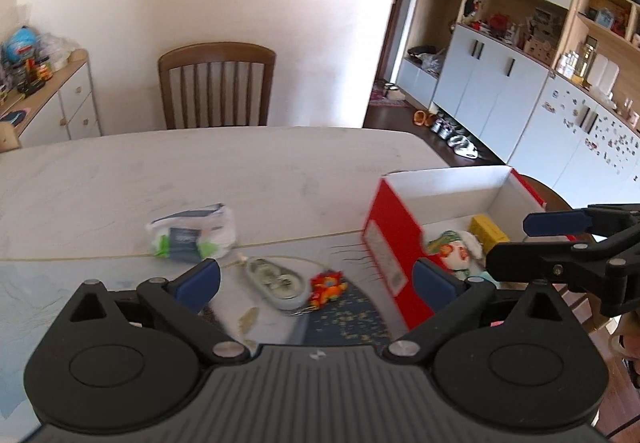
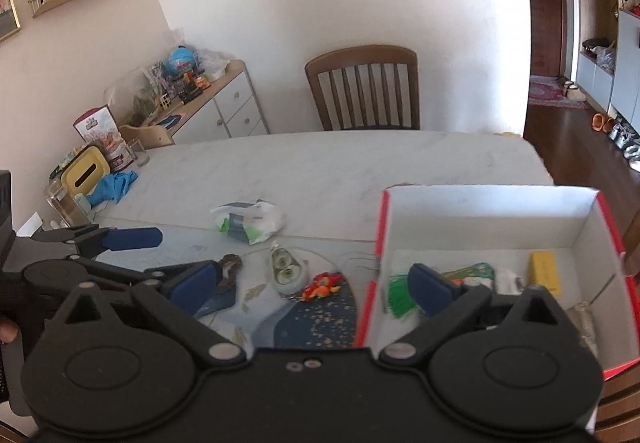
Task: Organize objects
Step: 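Withdraw both tools from the box back toward the table, then grasp the brown hair tie with the left tool while the right tool grasps the tape dispenser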
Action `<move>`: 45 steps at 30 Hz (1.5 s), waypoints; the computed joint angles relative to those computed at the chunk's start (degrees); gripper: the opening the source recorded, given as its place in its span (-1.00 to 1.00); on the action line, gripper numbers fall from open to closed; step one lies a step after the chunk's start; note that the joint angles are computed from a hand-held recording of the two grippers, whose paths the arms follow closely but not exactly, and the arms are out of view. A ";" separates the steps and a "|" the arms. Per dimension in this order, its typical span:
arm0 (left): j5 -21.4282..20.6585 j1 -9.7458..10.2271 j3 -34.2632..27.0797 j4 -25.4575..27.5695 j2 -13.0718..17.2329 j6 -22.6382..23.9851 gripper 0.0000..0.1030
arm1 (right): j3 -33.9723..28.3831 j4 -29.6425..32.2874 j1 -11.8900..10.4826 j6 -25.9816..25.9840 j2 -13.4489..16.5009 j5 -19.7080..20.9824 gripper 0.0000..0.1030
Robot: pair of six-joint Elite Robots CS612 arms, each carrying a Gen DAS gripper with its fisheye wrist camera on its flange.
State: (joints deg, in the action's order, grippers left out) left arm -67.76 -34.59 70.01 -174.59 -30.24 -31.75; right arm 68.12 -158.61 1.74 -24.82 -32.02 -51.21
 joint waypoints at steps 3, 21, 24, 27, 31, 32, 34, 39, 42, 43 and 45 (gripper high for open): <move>0.05 0.69 1.44 -0.60 -0.32 -0.21 1.00 | -0.10 -0.13 0.98 0.49 0.26 -1.39 0.98; -1.29 4.15 3.44 -4.87 3.18 5.31 1.00 | -5.13 2.64 6.07 1.89 4.85 -11.02 0.96; -1.94 4.62 2.95 -5.51 4.25 6.32 1.00 | -6.99 4.47 6.70 1.06 5.95 -12.11 0.94; -2.72 5.02 2.05 -4.70 5.28 6.82 1.00 | -9.39 6.59 7.46 -0.07 7.27 -13.70 0.93; -3.54 5.34 0.81 -3.86 6.57 8.15 1.00 | -11.82 8.15 8.37 -2.30 8.82 -15.80 0.91; -3.60 5.38 0.62 -3.79 6.78 8.37 1.00 | -12.35 8.45 8.55 -2.78 9.18 -16.18 0.91; -3.83 5.44 0.19 -3.94 7.21 9.00 0.99 | -13.85 10.15 8.80 -3.70 10.03 -16.48 0.90; -3.34 5.61 -1.01 -3.20 8.15 9.36 0.98 | -17.91 13.51 9.43 -5.78 12.34 -18.25 0.81; -3.56 5.95 -1.38 -2.69 8.41 7.85 0.84 | -19.91 14.57 9.78 -6.69 13.59 -19.76 0.73; -4.04 6.08 -1.51 -2.40 8.47 7.76 0.74 | -20.51 15.03 9.83 -6.77 13.98 -20.10 0.71; -5.46 6.32 -1.69 -2.03 8.55 7.82 0.62 | -22.02 16.49 9.90 -6.55 14.82 -20.42 0.67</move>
State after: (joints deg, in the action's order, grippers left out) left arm -73.23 -28.27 68.32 -176.62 -21.69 -23.92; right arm 46.10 -142.12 11.64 -31.37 -17.19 -71.62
